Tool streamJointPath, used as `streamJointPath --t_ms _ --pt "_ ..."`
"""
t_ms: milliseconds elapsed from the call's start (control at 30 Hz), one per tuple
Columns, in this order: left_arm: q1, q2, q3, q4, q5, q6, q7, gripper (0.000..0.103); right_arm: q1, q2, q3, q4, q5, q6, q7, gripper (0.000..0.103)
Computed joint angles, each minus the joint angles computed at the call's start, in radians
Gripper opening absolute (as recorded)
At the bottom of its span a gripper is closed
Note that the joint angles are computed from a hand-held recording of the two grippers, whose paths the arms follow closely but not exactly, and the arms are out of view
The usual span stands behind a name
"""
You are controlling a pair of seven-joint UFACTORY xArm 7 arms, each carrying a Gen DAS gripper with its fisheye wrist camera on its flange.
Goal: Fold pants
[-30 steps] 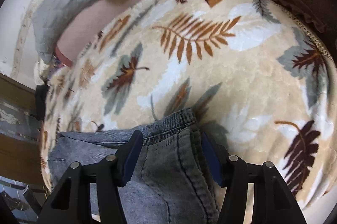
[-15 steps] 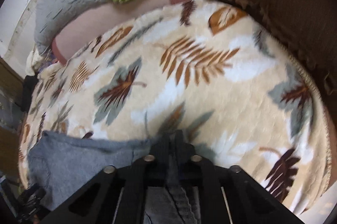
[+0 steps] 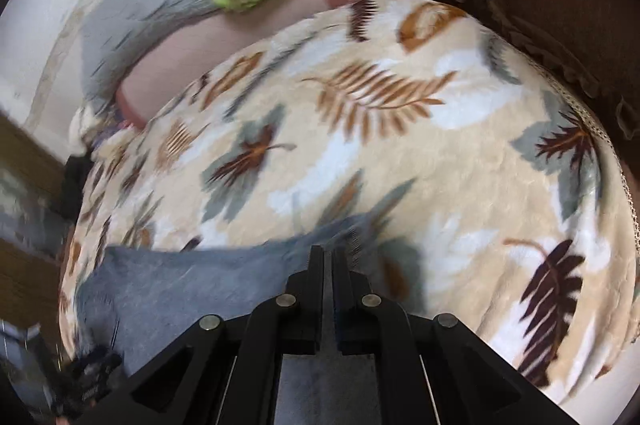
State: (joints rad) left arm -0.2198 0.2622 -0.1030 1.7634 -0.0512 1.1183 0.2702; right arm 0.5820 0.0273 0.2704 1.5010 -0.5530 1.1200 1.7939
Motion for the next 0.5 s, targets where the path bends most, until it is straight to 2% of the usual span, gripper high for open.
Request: streamJointPath --t_ms 67,200,267,367,500 --pt "-0.004 0.009 0.002 0.004 0.011 -0.005 -0.009 0.072 0.027 0.086 0.017 0.094 0.006 -0.005 -0.052 0.005" --pt "-0.008 0.023 0.004 0.017 0.024 -0.014 -0.019 0.072 0.122 0.283 0.007 0.322 0.014 0.057 -0.163 0.005" --pt "-0.005 0.026 0.004 0.023 0.019 -0.010 -0.016 0.072 0.163 0.334 -0.012 0.372 0.011 0.059 -0.158 0.005" --pt "0.002 0.002 0.008 0.000 0.016 -0.030 -0.018 0.072 0.238 0.436 -0.052 0.496 -0.008 0.117 -0.155 0.005" --pt "0.024 -0.063 0.022 -0.078 0.024 -0.115 -0.025 0.072 0.305 0.537 -0.111 0.619 -0.006 0.170 -0.175 0.005"
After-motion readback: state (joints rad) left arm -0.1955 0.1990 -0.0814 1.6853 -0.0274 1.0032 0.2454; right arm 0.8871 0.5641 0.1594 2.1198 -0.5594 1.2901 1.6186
